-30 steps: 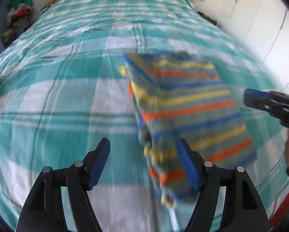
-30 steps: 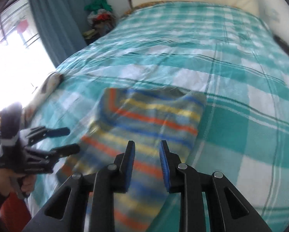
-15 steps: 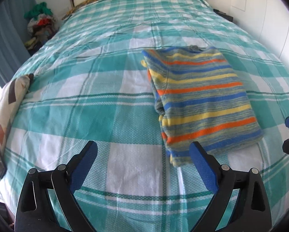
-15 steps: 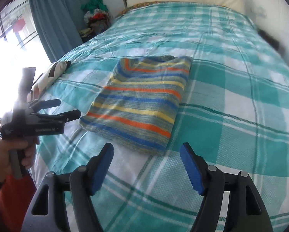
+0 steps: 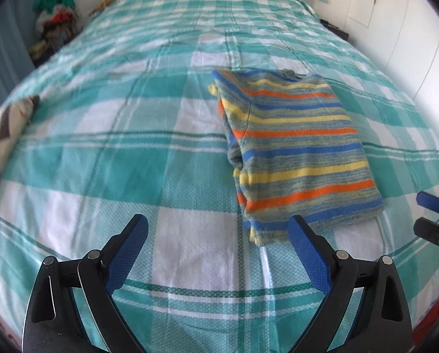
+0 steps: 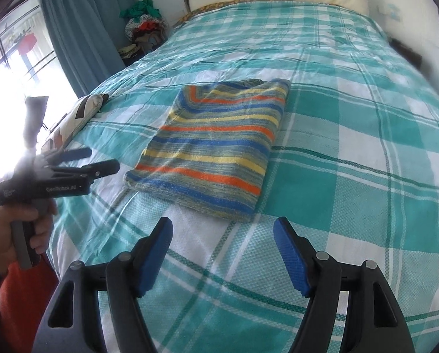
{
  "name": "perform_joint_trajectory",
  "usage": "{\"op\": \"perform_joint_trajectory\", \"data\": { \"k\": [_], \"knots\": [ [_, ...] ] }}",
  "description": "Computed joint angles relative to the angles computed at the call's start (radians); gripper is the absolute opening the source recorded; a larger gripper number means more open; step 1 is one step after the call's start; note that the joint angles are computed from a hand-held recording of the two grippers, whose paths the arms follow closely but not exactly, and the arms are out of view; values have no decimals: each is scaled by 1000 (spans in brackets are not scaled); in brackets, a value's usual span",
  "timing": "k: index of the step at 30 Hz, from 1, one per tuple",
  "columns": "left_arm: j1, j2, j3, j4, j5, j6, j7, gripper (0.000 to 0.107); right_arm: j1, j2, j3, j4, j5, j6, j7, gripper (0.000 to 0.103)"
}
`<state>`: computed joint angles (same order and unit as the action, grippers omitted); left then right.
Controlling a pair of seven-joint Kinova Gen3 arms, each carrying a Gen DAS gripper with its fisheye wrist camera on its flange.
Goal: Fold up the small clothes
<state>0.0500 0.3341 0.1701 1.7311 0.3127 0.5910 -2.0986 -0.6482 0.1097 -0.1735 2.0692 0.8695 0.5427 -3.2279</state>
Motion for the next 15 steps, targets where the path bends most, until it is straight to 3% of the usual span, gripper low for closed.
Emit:
{"op": "perform_joint_trajectory", "data": {
  "k": [4, 8, 15],
  "knots": [
    [-66, 50, 27, -41, 91, 68, -44, 96, 33, -6, 24, 41, 1, -67, -37, 71],
    [-111, 47, 47, -29, 173, 72, -108, 96, 47, -14, 34, 72, 35, -103, -101, 71],
    [-102, 58, 27, -26, 195, 82, -139, 96, 56, -16, 31, 88, 51, -117, -134, 71]
  ]
}}
